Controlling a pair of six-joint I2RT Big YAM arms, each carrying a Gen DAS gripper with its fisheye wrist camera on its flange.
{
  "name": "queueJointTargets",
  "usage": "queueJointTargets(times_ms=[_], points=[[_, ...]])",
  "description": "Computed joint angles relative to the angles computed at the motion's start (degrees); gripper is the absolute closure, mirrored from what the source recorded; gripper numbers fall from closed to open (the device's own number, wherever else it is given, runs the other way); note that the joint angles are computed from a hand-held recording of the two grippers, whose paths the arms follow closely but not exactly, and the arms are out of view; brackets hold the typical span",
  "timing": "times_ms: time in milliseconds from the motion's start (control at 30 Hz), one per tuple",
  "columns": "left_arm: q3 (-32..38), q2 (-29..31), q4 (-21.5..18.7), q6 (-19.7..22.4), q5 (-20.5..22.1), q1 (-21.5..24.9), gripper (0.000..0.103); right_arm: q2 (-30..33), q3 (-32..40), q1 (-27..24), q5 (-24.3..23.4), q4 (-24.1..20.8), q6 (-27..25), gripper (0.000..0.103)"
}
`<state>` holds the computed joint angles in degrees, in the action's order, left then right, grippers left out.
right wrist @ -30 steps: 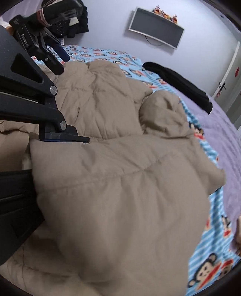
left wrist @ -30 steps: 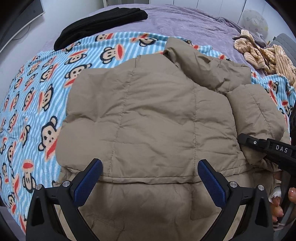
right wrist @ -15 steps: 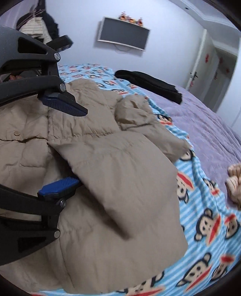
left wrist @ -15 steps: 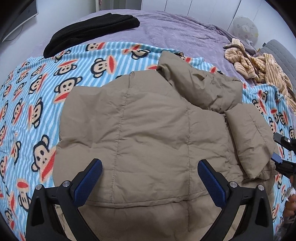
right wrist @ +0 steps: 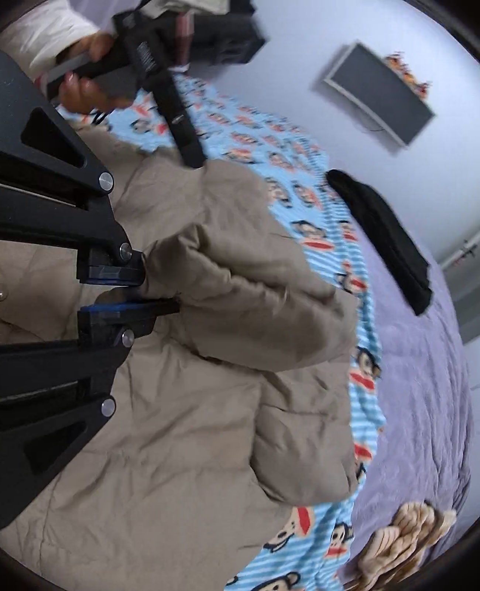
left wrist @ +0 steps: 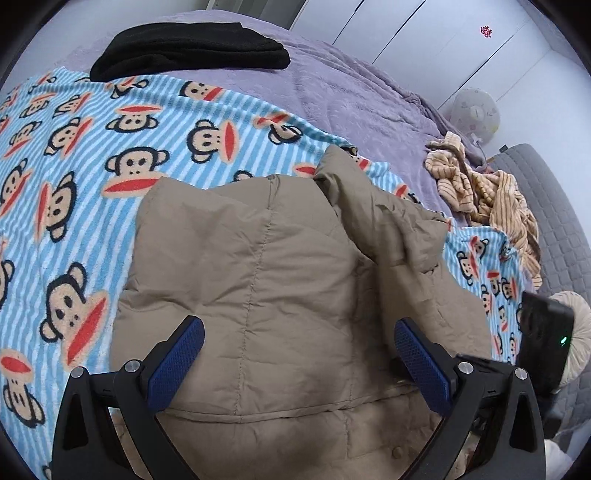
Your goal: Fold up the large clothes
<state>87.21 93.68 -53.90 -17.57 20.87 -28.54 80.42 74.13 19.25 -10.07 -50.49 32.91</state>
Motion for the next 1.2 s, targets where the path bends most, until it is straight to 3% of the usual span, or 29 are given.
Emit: queueJointTargets(times_ms=[67, 133, 167, 300, 367, 400, 433, 467, 500, 633, 733, 867, 967, 1033, 1200], points=[[0.07, 0.48, 0.05, -0.71, 3.18, -0.07, 0.000, 2.36, 1.58, 1.78, 0.37, -4.88, -1.80, 0.078], [0.47, 1.28, -0.11, -0.91, 6.10, -0.48, 0.000, 0.65, -0.89, 2.12, -1.29, -4.32, -1.28, 0.051], [1.10, 2.06, -0.66, -0.61, 7.26, -0.91, 0.000, -0.68, -2.08, 2.15, -1.31, -4.28, -0.87, 0.045], [3.91, 5.95, -2.09, -0.48, 7.24, -3.00, 0.000, -8.02, -7.55, 0.81, 1.53, -6.04, 1.00, 0.041], [5.75, 8.31, -2.29, -1.30, 7.13, -3.96, 0.015, -12.11, -10.76, -0.91, 2.18, -6.91, 3.07, 0.041], [7.00, 9.67, -2.47, -1.43, 7.81, -4.50, 0.045, -14.20, -12.44, -1.86, 2.33, -7.59, 4.27, 0.042], [8.40, 11.06, -3.26, -1.28, 8.77, -4.93, 0.081, -15.55, -13.56, -3.05, 2.10, -8.50, 4.98, 0.044], [9.89, 12.39, -4.46, -1.48, 9.49, -5.43, 0.090, -16.87, -14.80, -4.22, 1.65, -9.67, 5.84, 0.049], [10.46, 12.77, -4.31, -2.58, 8.92, -5.95, 0.090, -17.95, -16.04, -5.34, 1.19, -10.56, 6.55, 0.061], [8.60, 9.20, -0.39, -3.52, 6.82, -6.30, 0.091, -20.16, -19.16, -7.16, 3.58, -12.75, 6.46, 0.072], [6.52, 6.15, -0.59, -0.48, 4.41, -5.02, 0.091, -20.91, -19.68, -7.64, 8.62, -13.80, 4.61, 0.073], [4.23, 6.41, -5.14, 2.60, -0.18, -3.87, 0.091, -20.21, -19.16, -8.76, 19.58, -15.14, 1.64, 0.073], [1.30, 6.35, -1.94, 3.14, -1.38, -3.65, 0.091, -19.99, -21.89, -12.75, 15.95, -12.34, 2.06, 0.077], [1.28, 6.41, -1.99, 3.00, -2.79, -3.88, 0.091, -18.98, -23.24, -13.76, 14.04, -9.85, 2.67, 0.077], [1.57, 4.41, -4.02, 5.15, -11.52, -4.45, 0.091, -18.71, -23.12, -12.98, 15.52, -10.03, 2.54, 0.077]])
